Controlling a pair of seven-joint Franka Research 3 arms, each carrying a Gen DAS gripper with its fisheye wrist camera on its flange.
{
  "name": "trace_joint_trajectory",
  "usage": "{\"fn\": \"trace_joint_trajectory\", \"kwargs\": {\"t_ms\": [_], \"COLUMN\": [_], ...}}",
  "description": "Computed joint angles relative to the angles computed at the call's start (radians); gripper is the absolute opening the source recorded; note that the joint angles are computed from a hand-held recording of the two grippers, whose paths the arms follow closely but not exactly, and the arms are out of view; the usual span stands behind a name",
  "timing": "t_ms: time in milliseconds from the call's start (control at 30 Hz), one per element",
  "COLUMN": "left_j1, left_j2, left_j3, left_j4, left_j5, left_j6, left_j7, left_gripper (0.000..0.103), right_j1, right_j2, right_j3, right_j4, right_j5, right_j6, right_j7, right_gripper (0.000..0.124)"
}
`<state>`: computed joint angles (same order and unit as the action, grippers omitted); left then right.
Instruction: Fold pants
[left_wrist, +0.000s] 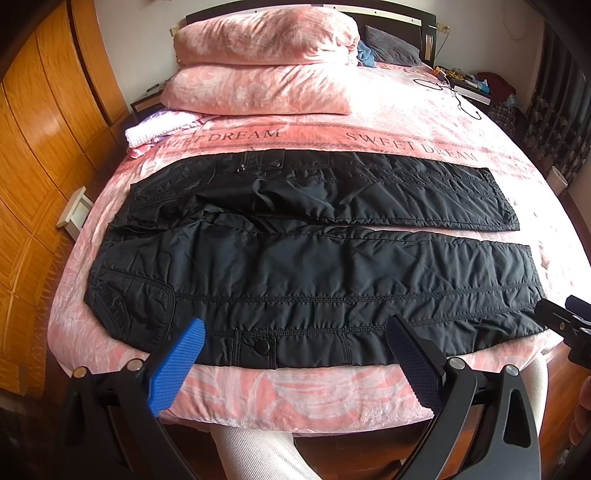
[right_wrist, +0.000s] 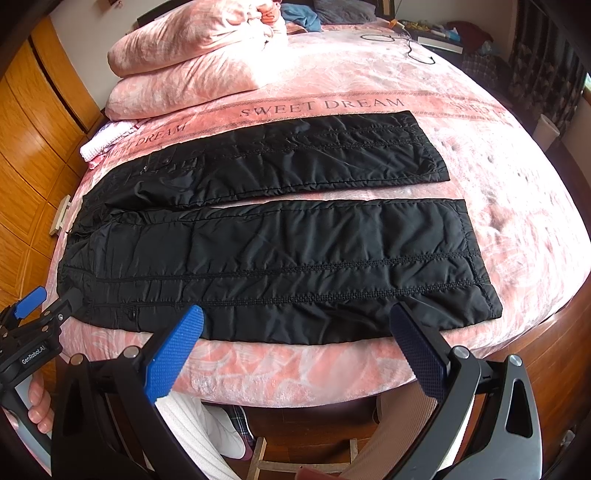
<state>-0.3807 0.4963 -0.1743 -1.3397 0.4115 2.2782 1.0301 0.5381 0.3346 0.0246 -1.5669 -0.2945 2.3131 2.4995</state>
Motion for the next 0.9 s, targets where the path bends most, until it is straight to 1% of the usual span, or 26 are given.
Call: {"fn": "trace_joint_trajectory", "kwargs": {"t_ms": [900], "left_j1": [0.0], "left_j2": [0.002], "left_j3": [0.001], "left_j4": [0.004], "left_j5": [0.001], "left_j6": [0.003], "left_j7": [0.004], "left_gripper": [0.099], "right_j1": [0.001], "right_j2": [-0.001], "right_j3": [-0.001], "right_j4": [-0.003], "right_j5": [-0.003], "right_j6": [0.004], "right_j7": [-0.001], "right_gripper": [0.101]}}
